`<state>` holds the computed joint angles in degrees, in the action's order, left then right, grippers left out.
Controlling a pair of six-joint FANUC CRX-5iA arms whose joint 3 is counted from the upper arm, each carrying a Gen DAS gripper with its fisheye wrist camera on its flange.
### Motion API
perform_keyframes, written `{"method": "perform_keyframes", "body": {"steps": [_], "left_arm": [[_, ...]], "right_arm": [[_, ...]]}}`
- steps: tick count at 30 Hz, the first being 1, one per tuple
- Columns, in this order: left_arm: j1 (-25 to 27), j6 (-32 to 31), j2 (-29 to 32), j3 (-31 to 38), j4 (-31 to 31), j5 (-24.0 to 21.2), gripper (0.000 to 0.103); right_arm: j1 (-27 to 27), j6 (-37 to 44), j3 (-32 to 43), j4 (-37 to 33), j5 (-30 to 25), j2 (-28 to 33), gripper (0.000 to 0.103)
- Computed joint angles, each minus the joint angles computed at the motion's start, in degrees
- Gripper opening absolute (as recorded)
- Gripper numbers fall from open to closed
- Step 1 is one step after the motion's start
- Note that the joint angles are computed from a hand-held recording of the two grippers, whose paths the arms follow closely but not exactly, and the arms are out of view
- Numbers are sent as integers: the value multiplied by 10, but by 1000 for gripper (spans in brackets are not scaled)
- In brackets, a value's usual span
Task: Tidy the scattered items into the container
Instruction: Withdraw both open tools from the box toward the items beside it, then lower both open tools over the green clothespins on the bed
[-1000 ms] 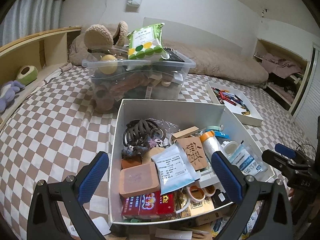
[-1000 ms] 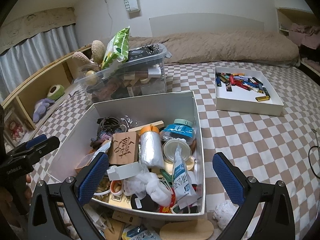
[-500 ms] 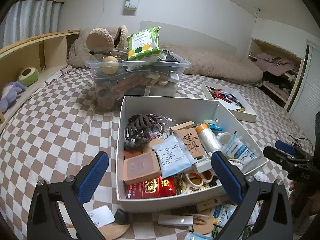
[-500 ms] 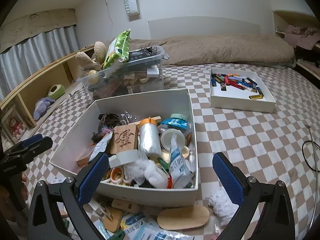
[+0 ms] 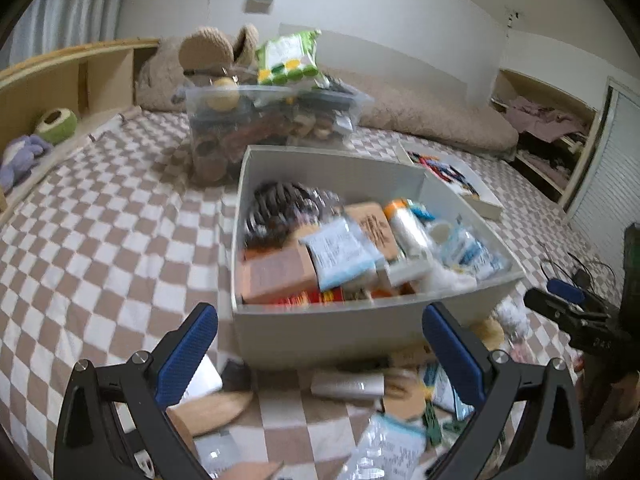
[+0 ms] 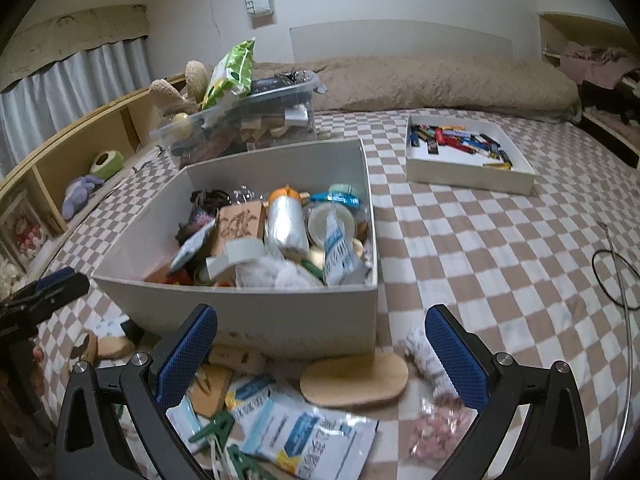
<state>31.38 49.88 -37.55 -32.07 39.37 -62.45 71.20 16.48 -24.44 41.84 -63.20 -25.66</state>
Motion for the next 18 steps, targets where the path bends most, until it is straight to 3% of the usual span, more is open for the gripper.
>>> {"method": "perform_keyframes", "body": {"steps": [18], "left_arm": [[124, -40, -117, -82, 2, -113, 103]], "right_arm": [[118, -115, -80, 42, -79, -50, 103]]}}
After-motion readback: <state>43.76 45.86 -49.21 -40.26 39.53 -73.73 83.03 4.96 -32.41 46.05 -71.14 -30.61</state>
